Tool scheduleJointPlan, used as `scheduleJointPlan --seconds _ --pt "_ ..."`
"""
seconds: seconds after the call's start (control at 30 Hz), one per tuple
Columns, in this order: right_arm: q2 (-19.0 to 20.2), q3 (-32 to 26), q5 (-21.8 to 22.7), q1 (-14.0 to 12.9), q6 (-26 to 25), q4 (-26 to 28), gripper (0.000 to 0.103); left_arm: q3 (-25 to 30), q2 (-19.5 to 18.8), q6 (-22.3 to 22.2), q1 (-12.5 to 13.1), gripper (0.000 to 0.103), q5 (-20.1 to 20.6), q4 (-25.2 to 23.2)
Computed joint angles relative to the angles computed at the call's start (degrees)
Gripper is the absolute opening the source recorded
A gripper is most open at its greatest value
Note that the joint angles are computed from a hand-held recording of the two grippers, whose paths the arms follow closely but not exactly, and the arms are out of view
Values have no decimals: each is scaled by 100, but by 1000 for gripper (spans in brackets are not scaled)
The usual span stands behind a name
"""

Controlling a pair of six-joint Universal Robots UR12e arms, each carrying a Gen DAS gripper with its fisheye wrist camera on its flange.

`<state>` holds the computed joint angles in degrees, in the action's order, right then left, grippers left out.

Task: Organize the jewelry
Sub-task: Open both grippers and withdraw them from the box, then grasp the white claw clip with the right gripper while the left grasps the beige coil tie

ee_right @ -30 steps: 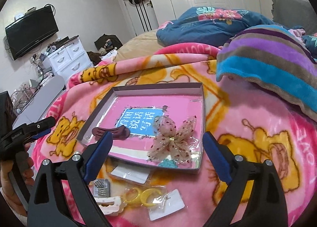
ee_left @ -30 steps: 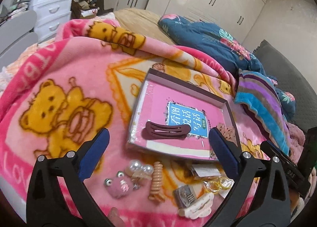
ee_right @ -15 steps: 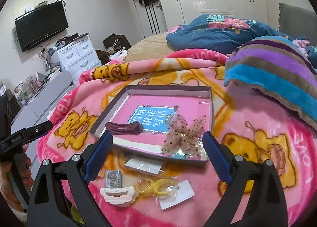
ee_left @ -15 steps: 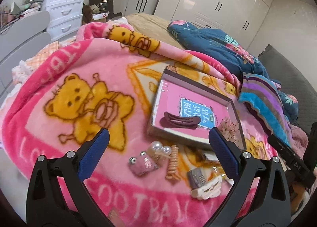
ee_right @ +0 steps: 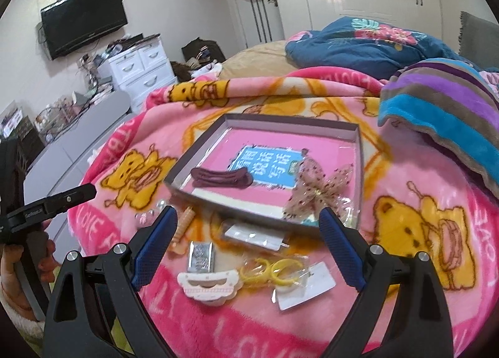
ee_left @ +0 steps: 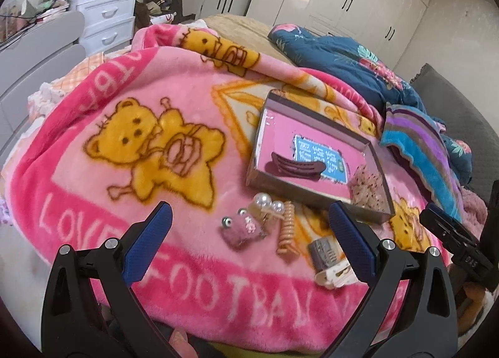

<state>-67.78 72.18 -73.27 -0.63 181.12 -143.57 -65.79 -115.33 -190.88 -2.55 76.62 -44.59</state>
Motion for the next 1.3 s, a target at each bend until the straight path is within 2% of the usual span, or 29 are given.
scheduleJointPlan --seconds 0.4,0.7,0.83,0.87,0.97,1.03,1.13,1.3 --pt "-18 84 166 52 -247 464 91 -211 79 56 28 94 -20 -227" --pt "-39 174 157 64 -505 855 91 -240 45 386 -13 94 -173 -511" --pt "13 125 208 35 -383 1030 91 -241 5 475 -37 93 -271 -615" --pt "30 108 247 17 -313 1085 91 -249 -4 512 -47 91 -299 -635" --pt "44 90 330 -11 -329 1238 91 -224 -41 616 -75 76 -361 -734" --pt "13 152 349 -4 -443 1254 91 -199 -72 688 -94 59 -388 -800" --pt "-38 268 459 23 -655 1338 91 -163 -114 753 -105 41 -444 -900" --pt "-39 367 440 122 -934 1316 91 -146 -134 777 -111 34 -507 -990"
